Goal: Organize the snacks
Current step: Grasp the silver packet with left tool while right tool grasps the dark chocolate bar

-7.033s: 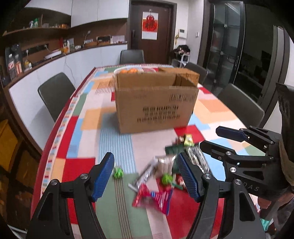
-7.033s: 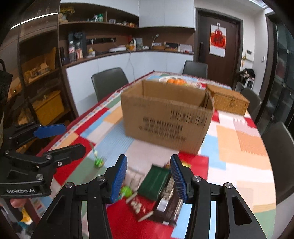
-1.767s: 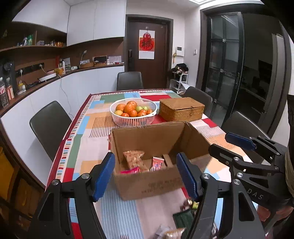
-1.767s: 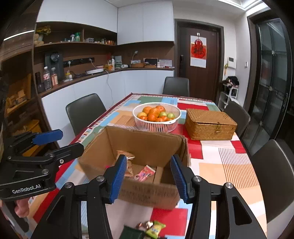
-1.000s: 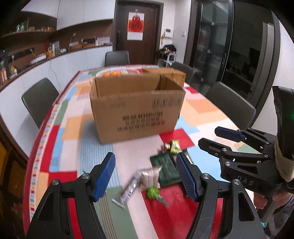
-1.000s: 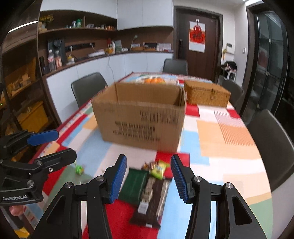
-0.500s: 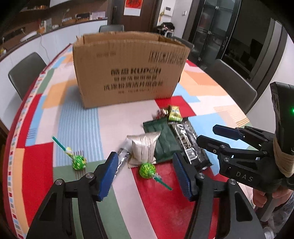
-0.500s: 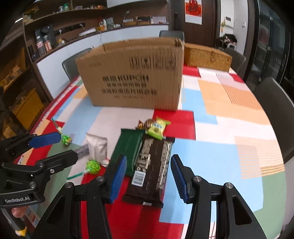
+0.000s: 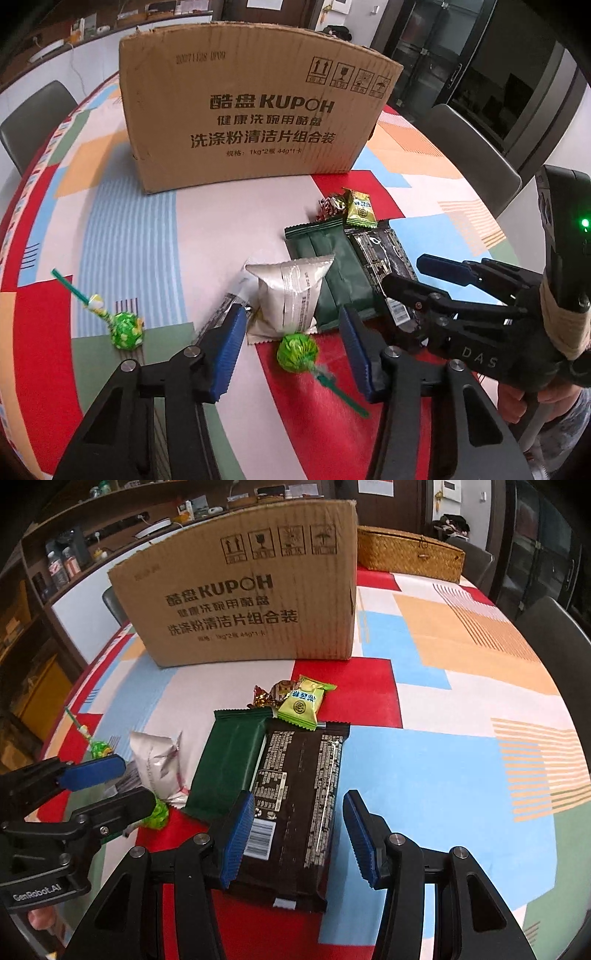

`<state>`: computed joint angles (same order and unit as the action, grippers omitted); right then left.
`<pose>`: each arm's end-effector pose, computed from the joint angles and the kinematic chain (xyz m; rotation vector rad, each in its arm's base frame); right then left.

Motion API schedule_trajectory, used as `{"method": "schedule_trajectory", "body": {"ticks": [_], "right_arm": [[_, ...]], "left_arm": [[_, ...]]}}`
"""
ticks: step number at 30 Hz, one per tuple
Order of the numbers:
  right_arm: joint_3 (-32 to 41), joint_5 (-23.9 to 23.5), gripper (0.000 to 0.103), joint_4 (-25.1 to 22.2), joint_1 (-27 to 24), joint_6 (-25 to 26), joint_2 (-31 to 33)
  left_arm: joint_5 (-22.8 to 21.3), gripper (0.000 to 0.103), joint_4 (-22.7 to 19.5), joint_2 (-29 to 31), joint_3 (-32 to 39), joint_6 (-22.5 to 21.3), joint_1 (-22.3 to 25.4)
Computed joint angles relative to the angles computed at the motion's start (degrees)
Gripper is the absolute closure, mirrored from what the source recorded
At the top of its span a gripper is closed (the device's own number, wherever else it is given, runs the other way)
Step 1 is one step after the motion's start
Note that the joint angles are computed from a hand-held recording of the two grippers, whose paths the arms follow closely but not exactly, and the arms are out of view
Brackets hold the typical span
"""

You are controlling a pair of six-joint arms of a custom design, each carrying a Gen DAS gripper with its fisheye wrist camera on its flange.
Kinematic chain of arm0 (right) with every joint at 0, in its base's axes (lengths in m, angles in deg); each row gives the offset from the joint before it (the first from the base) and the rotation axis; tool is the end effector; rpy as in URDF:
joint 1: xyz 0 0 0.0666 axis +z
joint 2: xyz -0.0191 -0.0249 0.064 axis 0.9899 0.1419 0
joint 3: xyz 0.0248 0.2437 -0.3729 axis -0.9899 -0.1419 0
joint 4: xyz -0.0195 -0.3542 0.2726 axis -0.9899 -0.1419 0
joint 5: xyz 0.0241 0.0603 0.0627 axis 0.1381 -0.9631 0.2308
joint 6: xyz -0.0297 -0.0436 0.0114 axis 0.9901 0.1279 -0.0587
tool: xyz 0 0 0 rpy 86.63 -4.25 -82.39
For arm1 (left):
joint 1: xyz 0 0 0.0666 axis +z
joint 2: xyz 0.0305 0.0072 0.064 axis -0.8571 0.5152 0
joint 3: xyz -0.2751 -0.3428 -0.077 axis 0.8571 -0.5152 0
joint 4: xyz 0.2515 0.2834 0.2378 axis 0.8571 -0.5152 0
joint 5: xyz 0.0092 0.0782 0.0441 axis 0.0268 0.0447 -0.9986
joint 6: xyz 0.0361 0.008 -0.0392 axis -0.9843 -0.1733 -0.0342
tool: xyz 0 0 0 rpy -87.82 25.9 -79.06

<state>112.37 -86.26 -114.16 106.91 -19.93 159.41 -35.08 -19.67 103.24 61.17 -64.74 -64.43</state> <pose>0.5510 0.2570 0.4015 -0.3202 2.5775 0.2244 0.5354 -0.0599 0.4063 0.1750 2.5854 -0.3592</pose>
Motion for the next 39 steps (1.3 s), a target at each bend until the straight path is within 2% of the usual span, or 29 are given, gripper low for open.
{"method": "schedule_trajectory", "body": {"ticks": [9,16,24,31,39], "right_arm": [[2.0,0.3,0.052,-0.7,0.1,-0.1,2.2],[3.5,2.7,0.051,-0.9,0.9,0.5,3.6],[5.0,5.5,0.049,-2.2,2.0,2.4,5.3],[4.6,4.8,0.052,-1.6,1.9,1.6,4.9],[3.7,1.8,0.052,-1.3,0.9,-0.1,3.3]], "left_arm": [[0.0,0.059,-1.0,2.2,1.6,-1.2,-0.3],[0.6,0.061,-1.1,3.4,2.4,-0.9,-0.3],[1.3,0.068,-1.5,4.5,2.9,0.3,-0.1],[1.5,0.071,-1.6,4.6,2.8,0.8,-0.1],[0.9,0.071,-0.3,2.7,2.2,1.3,-0.7]]}}
